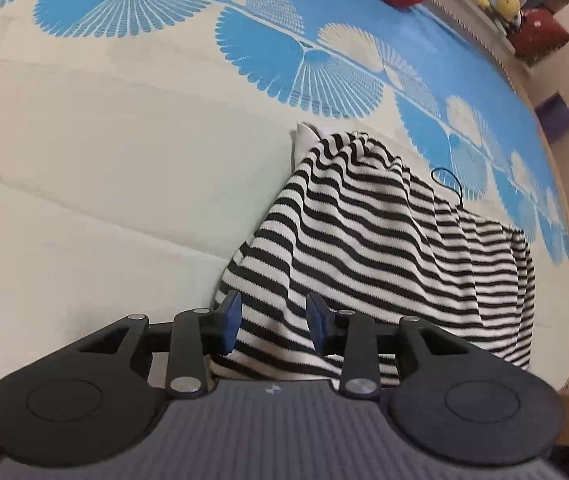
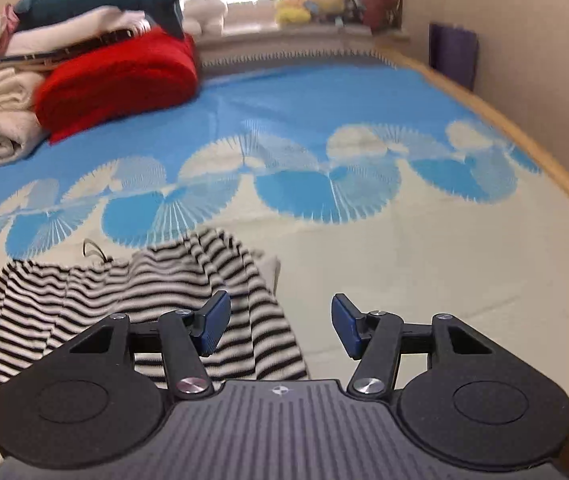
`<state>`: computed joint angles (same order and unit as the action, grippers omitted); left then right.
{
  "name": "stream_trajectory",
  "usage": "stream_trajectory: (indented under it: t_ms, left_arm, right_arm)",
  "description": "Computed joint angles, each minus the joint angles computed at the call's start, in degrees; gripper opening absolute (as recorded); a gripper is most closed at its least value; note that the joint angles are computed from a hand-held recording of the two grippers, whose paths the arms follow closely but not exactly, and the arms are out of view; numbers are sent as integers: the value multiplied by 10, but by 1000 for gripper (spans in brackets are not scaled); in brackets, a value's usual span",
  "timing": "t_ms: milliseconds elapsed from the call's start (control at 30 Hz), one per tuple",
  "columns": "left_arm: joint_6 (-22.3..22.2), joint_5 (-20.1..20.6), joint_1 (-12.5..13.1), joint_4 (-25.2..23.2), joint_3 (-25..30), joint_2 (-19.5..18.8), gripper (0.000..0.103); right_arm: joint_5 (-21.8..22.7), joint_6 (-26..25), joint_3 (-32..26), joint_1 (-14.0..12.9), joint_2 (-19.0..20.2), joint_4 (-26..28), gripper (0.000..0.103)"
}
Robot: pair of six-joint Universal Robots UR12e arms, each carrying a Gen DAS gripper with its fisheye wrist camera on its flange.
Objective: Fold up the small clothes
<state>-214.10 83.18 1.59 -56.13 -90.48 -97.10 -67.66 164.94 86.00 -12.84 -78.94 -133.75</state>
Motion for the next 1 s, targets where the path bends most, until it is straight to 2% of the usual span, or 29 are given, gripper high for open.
stream_trajectory:
  t_ms: [133, 267, 467, 733, 867, 933, 967, 1000]
  left_arm:
    - [5, -2, 1, -2, -6, -9, 45]
    - [-4, 7, 3, 1, -12, -18, 60]
    - [-18, -21, 11, 14, -12, -31, 64]
    - [13, -43, 9, -6, 14, -60, 64]
    - [38, -36, 1, -10, 27, -73, 64]
    - [52, -28, -4, -8, 32, -77, 63]
    - [61, -23, -7, -8, 34, -78, 57]
    - [70, -22, -9, -6, 34, -79, 41]
  right_arm:
    - [-18, -10, -3, 4, 4, 18, 59]
    - [-24, -15, -7, 4, 7, 29, 59]
    - [-27, -18, -12, 2, 13, 30, 59]
    - [-36, -20, -13, 3, 17, 29, 59]
    - [-39, -28, -13, 3, 18, 29, 59]
    - [-42, -28, -13, 4, 18, 27, 59]
    - [-44, -27, -13, 4, 18, 26, 59]
    - [-46, -26, -13, 5, 18, 26, 59]
